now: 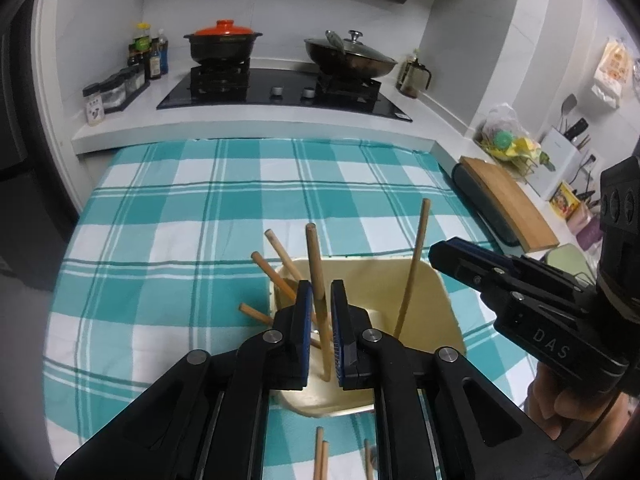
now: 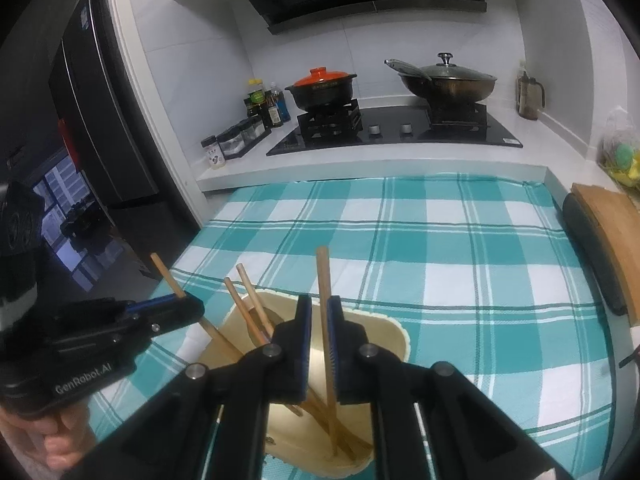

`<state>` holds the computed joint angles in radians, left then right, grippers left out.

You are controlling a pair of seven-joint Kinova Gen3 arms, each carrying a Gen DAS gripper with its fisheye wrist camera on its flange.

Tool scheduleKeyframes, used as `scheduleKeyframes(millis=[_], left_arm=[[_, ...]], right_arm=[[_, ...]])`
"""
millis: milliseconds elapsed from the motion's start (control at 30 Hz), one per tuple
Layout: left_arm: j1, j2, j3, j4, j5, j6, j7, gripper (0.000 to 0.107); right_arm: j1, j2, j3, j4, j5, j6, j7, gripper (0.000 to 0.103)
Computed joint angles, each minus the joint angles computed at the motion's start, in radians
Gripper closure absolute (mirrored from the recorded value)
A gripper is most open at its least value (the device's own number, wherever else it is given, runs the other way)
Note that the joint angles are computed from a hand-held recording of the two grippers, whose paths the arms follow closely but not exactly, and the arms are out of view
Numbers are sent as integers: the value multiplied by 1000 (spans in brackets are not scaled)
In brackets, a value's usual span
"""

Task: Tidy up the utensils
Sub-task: 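Lower both chopsticks into the box and open both tools, then move both open tools back over the remaining chopsticks and spoon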

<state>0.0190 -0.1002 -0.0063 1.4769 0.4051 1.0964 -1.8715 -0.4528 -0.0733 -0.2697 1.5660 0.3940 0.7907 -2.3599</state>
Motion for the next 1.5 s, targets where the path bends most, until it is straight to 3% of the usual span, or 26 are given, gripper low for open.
scheduleKeyframes(millis=[67, 100, 167, 300, 400, 533, 700, 833, 1000, 1167, 1500], left_arm=[[-9, -23, -17, 13, 7, 15, -12, 84], [-13, -39, -30, 22, 14, 26, -31, 80], [-21, -81, -52, 41, 4, 52, -73, 76], [-25, -203, -138, 114, -9, 139, -187, 55], [-26, -294, -206, 179, -21, 216, -253, 50], [-55, -467, -269, 337, -50, 269, -278, 40], [-72, -652, -300, 540, -115, 305, -169, 40], [-60, -748, -242, 603, -157, 301, -111, 40], [-10, -784, -173, 614, -182, 276, -66, 39], [22, -778, -189, 626, -201, 263, -21, 39], [31, -780, -233, 659, -255, 246, 18, 39]], right_arm=[[-1, -6, -5, 7, 4, -9, -18, 67], [-2, -14, -10, 13, 13, -10, -32, 65], [-3, -36, -21, 20, 18, -4, -38, 65], [-2, -116, -67, 35, 17, 62, -31, 64], [9, -212, -102, 95, -30, 96, -10, 59], [115, -358, -236, 218, -107, 156, -22, 59], [225, -547, -468, 409, -189, 254, -213, 59], [286, -669, -608, 489, -312, 315, -353, 59], [306, -714, -636, 506, -403, 350, -312, 59], [359, -759, -639, 491, -444, 321, -265, 59], [451, -729, -704, 508, -589, 195, -125, 73]])
